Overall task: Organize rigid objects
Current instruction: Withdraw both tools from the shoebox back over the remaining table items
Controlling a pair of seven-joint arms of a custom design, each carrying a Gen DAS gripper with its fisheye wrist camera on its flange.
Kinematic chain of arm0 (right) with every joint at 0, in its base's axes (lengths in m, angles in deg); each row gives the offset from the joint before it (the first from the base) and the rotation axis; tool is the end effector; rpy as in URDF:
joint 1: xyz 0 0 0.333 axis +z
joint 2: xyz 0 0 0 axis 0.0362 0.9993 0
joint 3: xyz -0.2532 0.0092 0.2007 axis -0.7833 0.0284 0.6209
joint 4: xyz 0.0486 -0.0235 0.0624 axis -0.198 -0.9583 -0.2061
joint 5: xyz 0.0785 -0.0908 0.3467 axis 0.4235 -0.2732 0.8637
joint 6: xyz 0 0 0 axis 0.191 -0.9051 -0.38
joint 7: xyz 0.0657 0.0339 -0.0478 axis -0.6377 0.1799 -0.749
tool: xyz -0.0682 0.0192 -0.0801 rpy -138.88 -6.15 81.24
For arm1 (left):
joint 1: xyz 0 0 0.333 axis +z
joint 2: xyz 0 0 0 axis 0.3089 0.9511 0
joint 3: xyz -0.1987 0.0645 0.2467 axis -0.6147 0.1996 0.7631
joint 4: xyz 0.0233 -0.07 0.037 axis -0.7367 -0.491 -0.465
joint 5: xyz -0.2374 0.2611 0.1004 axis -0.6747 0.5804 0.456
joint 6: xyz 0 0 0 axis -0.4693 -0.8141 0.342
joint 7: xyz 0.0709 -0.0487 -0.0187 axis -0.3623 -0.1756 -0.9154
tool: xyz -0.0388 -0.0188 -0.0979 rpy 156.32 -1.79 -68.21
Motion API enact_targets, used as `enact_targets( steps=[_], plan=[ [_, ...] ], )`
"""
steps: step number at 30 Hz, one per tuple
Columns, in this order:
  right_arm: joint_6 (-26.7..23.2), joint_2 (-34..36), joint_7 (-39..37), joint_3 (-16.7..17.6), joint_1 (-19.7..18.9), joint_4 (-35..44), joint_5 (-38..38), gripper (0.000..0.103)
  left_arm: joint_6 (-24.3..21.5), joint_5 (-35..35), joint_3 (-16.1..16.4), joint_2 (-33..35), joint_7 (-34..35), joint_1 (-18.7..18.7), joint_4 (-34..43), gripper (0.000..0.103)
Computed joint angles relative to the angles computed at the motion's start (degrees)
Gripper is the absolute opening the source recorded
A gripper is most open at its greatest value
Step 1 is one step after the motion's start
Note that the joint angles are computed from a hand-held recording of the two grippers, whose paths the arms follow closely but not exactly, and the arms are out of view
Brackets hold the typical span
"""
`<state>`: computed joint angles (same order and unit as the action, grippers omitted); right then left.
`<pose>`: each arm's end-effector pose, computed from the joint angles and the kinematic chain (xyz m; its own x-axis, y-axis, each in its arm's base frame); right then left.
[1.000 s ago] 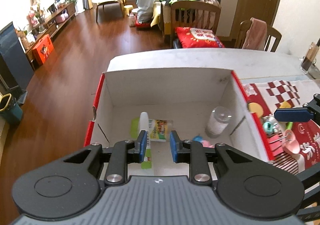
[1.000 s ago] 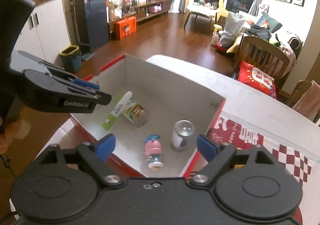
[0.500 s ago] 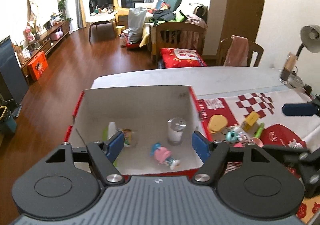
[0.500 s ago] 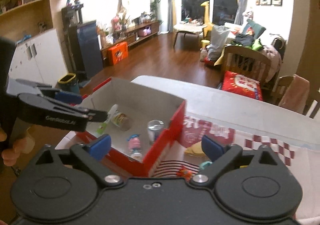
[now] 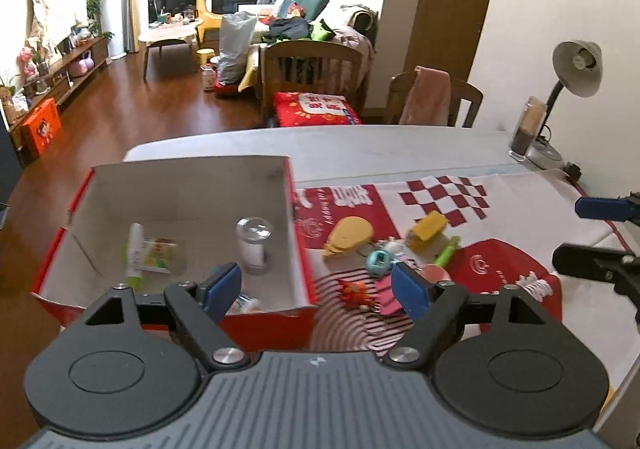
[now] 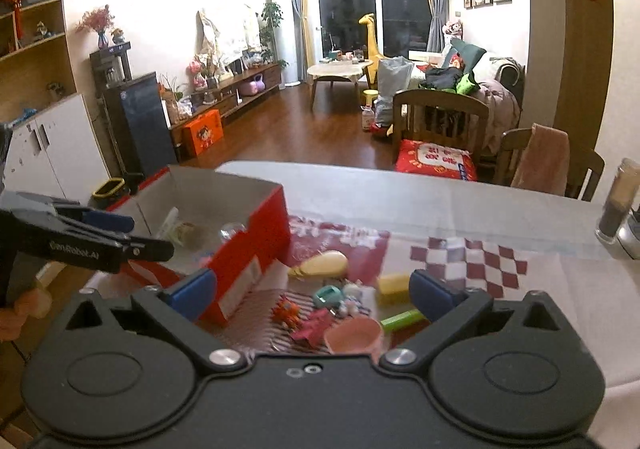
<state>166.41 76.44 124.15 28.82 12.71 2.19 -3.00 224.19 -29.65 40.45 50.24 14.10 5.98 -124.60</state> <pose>0.6703 0.2446 0.6052 0.6098 -0.7908 -0.0528 -0.4849 -0.3195 -0.8141 0.6094 -0.1973 0.6006 0.0603 -0.9926 0.1052 -0.6759 -0.1182 -0.7275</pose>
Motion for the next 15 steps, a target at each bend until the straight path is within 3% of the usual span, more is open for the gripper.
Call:
enact_targets(
  steps=[4,11,15],
  plan=[
    [-0.4,-1.3,-3.3,0.4,-1.6,-3.3,1.4,0.103,1.0,0.6,-0.1,1.3,-2.2,-1.1,0.4,0.088],
    [-1.5,-1.1,-8.8,0.1,-2.8,-5.2,3.0,0.103,-1.9,3.8,1.3,5.9,-7.1,-4.9,5.2,0.092],
    [-2.1,1.0,-9.2,-0.6,-2.6,-3.7,1.9,0.103,-2.4,5.3,2.1,8.6,-9.4,-6.7,7.7,0.102]
  ],
)
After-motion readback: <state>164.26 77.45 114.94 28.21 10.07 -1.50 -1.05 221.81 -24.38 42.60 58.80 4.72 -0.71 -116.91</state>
